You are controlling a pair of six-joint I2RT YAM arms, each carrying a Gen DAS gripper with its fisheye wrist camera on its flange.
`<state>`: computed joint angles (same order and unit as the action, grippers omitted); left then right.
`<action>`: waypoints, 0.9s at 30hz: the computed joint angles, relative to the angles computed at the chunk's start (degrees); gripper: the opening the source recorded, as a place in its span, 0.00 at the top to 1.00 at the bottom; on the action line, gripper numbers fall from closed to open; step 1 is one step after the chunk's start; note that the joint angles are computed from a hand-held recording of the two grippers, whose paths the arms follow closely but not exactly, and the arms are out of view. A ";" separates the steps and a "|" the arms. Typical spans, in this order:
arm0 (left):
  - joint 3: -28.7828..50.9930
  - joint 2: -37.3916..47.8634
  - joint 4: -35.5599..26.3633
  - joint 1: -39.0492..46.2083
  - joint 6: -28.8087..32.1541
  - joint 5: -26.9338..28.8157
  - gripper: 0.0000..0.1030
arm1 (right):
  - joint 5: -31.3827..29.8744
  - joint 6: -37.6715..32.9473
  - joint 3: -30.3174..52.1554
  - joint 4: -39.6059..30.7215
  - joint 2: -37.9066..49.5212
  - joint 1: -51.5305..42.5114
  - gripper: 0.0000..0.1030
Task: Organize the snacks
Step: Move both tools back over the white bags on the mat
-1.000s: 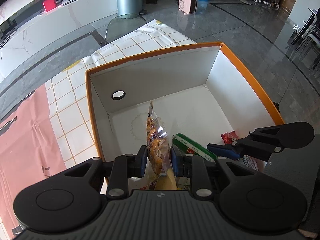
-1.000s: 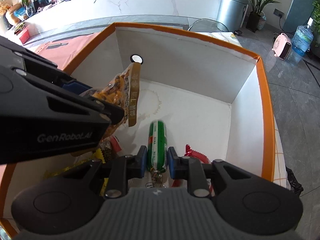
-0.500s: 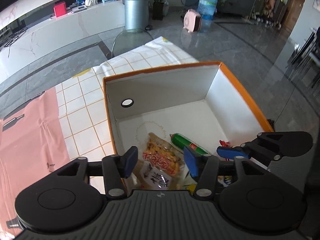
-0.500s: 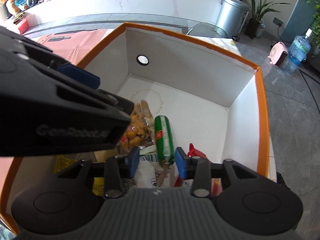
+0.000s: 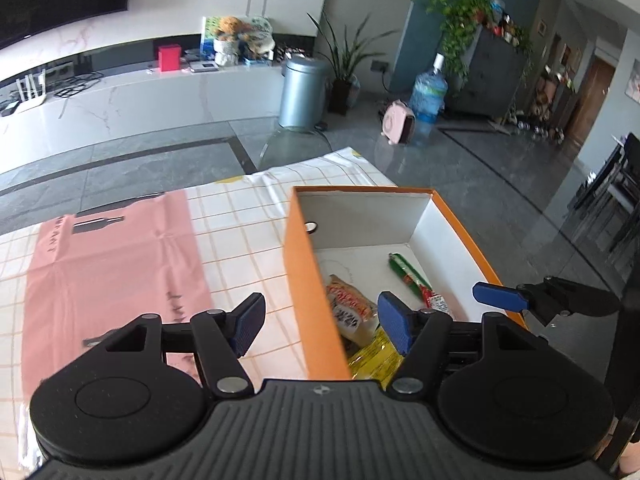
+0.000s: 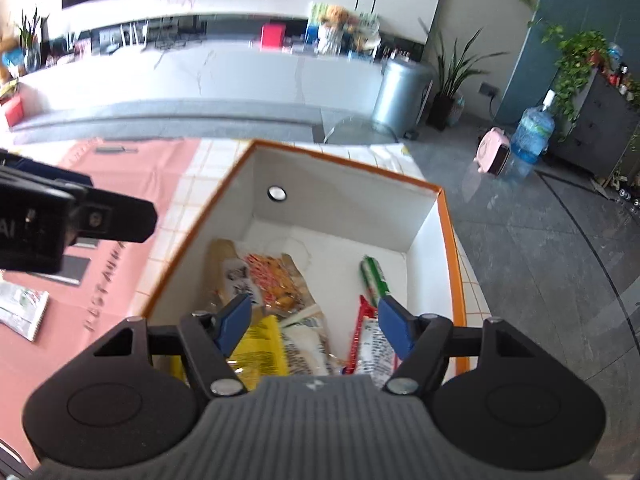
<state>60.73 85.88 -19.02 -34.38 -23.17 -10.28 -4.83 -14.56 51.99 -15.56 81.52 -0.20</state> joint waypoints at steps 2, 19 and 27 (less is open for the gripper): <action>-4.30 -4.87 0.40 0.37 -0.63 -1.18 0.26 | -1.56 2.89 -4.12 1.84 -4.63 1.40 0.34; -29.45 -36.61 -6.75 22.17 -1.49 7.02 0.24 | 12.91 24.51 -21.52 12.43 -19.23 35.25 0.34; -35.92 -41.87 -8.49 36.82 5.16 14.29 0.24 | 15.51 27.33 -21.85 15.96 -9.33 42.30 0.34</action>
